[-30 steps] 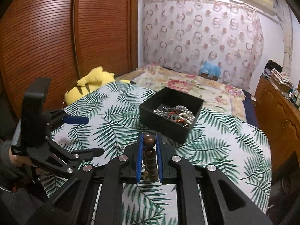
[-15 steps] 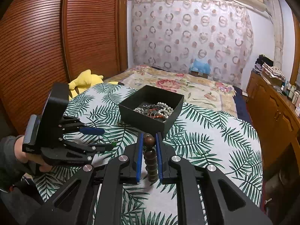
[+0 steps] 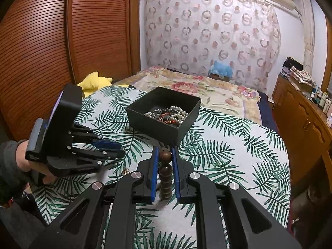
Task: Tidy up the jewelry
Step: 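Grasp the green-stone pendant chain with the left gripper while the right holds the bracelet, then lower the pendant chain and bead bracelet into the black box and open both grippers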
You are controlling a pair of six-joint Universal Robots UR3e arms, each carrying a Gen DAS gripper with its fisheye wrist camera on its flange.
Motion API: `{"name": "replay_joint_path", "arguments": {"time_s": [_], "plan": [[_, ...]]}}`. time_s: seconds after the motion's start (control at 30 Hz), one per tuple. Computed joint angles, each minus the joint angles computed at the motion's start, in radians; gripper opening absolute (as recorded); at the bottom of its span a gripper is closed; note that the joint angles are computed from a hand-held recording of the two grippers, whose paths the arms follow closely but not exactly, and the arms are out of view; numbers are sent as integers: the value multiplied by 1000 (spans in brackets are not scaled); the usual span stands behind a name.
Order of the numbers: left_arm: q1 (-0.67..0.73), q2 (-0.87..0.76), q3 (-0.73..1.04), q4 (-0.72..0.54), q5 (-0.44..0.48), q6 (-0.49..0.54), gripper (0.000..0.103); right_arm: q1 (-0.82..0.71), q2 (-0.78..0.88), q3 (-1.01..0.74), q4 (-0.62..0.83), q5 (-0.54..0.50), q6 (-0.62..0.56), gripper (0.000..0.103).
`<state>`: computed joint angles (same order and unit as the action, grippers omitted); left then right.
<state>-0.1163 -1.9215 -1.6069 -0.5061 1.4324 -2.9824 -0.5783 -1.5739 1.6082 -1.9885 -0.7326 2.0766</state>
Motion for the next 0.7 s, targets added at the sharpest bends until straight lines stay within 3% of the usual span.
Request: {"name": "replay_joint_path", "arguments": {"time_s": [0.07,0.37,0.7], "plan": [[4,8,4,-1,1,3,6,0,1,1,-4,5,4,15],[39,59,12,17,-52,-11,5,25,85,-106,-17,14,35,15],[70,71,122,-4,-129,-30,5,83,231,-341,-7,44,109,15]]}}
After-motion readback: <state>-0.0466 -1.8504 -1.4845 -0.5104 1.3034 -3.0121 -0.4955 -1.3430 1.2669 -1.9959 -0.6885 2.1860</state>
